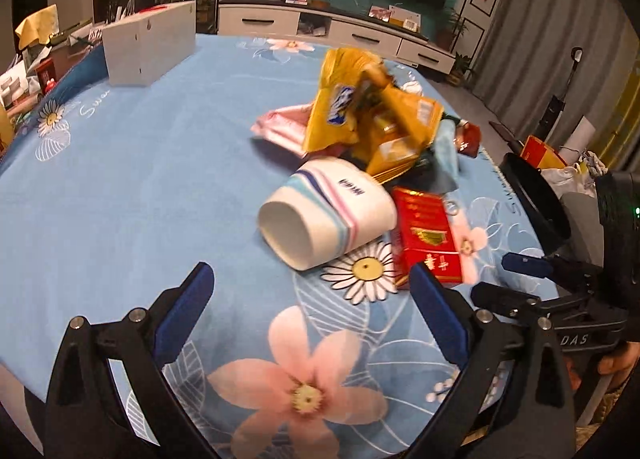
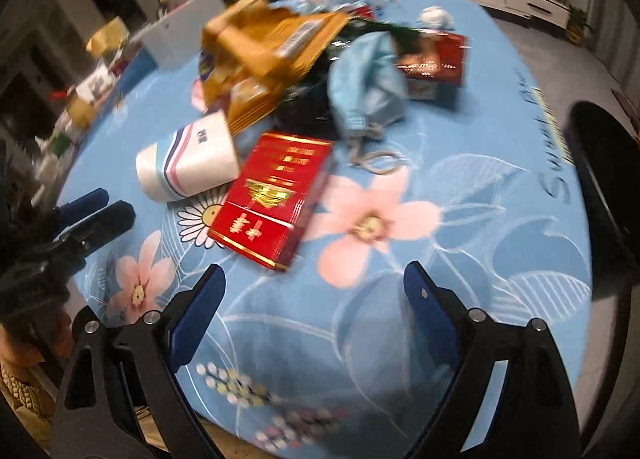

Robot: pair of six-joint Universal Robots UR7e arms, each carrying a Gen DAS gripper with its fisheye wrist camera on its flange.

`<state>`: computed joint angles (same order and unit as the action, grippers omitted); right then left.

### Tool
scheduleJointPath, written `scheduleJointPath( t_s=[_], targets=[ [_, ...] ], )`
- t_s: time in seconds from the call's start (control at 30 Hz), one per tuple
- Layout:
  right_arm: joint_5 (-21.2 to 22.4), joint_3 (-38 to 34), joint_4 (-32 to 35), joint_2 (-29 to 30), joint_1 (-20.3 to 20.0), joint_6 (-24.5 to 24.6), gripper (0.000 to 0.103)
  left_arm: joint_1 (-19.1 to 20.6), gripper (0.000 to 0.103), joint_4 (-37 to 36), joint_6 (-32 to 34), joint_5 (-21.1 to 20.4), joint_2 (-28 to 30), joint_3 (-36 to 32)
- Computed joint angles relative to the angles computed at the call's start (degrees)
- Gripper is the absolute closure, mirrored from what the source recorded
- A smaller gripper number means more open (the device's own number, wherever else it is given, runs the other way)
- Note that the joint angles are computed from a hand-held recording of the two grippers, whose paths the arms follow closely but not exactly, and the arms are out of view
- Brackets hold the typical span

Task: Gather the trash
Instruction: 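Grasp the white paper cup with the left tool while the right tool grasps the red cigarette box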

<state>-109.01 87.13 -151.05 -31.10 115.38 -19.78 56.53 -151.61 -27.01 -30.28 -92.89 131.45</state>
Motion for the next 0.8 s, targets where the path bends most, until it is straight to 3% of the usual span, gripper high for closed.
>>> scheduleJointPath(
  t_s=[0.37,0.5,0.6,0.7,0.8],
  targets=[
    [-3.72,-6.44,-2.37,7.7,2.72,-0.47,0.013,5.16,0.005,-5.69,6.33,-2.99,1.53,-1.59],
    [-3.82,-6.43,-3.97,7.93,2.46,-0.77,0.013,6.41,0.005,-8.5,9.78,-4.51,2.85,-2.61],
    [-6.53,-6.99,-4.88,8.37,2.56,0.57,0.013,7.23,0.005,-9.75,11.95,-5.65,4.0,-3.48],
    [-8.66,-4.94,-5.82,6.26,1.59,2.16,0.013,7.84,0.005,-10.69,13.92,-6.86,5.08,-4.37],
    [-7.75,-3.31,-4.52,3.96,0.07,4.35,0.013,8.13,0.005,-11.42,15.35,-8.3,5.66,-4.7]
  ],
)
